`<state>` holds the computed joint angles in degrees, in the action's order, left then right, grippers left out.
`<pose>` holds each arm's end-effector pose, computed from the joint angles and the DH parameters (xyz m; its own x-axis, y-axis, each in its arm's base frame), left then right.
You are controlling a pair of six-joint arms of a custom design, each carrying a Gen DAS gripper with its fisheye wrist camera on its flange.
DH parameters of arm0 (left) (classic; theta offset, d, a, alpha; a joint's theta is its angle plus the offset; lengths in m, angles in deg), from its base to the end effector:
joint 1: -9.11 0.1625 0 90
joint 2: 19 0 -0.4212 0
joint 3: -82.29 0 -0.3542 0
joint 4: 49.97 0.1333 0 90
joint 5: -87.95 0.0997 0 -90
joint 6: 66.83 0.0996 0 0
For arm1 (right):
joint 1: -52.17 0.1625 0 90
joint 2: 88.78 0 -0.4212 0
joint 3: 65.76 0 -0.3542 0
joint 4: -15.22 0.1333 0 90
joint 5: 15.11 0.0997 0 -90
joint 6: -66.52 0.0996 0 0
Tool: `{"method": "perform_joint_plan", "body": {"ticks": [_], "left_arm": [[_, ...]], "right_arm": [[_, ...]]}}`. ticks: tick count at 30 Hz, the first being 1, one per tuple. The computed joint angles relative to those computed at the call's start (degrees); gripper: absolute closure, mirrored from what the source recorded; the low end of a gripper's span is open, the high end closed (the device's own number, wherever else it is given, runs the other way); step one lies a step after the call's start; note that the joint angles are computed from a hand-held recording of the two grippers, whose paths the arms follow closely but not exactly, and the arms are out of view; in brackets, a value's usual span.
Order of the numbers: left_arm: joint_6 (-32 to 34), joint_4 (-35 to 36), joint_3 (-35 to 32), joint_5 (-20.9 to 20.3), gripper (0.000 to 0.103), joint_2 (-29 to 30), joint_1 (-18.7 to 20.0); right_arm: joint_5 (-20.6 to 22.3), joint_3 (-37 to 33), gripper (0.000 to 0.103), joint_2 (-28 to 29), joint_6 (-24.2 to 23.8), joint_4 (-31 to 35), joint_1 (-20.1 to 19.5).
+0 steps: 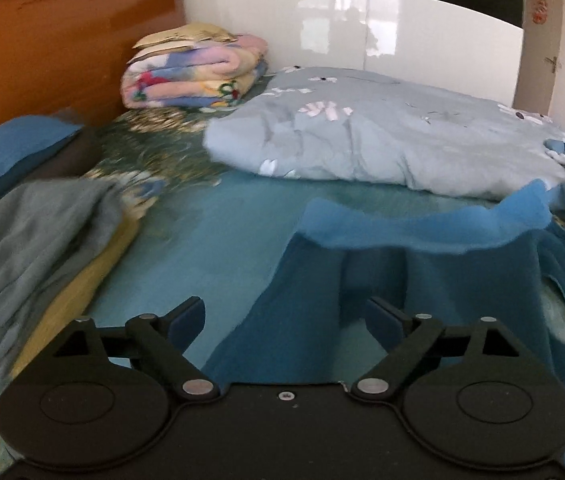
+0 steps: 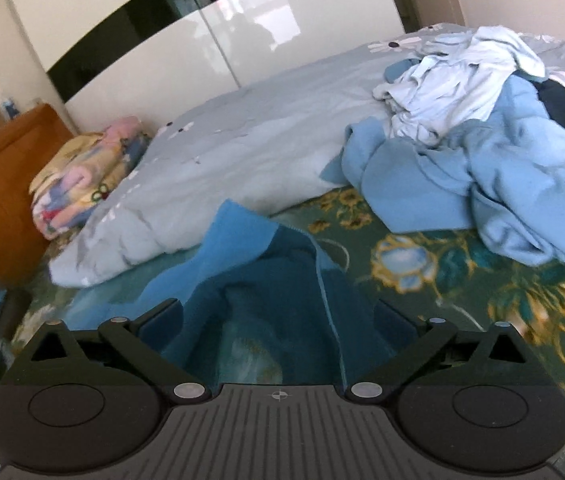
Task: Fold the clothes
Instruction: 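Lower the jacket onto the blanket and open both grippers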
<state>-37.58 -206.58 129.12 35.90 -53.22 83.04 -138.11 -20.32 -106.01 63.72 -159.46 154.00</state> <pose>-0.0390 -0.8380 0.3565 -0.7018 0.0493 -0.7107 0.5795 0.6197 -0.5292 0.2494 -0.8051 0.1568 -0.9073 0.2457 0.3412 -0.1578 0.5533 -0.8179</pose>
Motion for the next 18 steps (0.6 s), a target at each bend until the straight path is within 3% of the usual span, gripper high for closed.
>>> {"method": "perform_joint_plan", "body": {"ticks": [4,9,12,18], "left_arm": [[-3.3,-5.0,15.4,0.2,0.016,-9.2,0.2],[-4.4,-11.7,29.8,1.0,0.016,-17.0,0.5],[-6.2,-12.4,34.7,1.6,0.016,-20.3,0.7],[-11.7,-10.1,38.6,2.5,0.016,-24.5,1.9]], "right_arm": [[-0.9,14.2,0.001,-5.6,-0.3,-9.3,1.1],[-7.8,25.7,0.0,-9.0,0.5,-16.2,2.6],[-10.5,30.0,0.001,-9.8,2.6,-17.0,3.1],[-10.8,35.4,0.004,-10.1,9.8,-19.2,3.7]]}}
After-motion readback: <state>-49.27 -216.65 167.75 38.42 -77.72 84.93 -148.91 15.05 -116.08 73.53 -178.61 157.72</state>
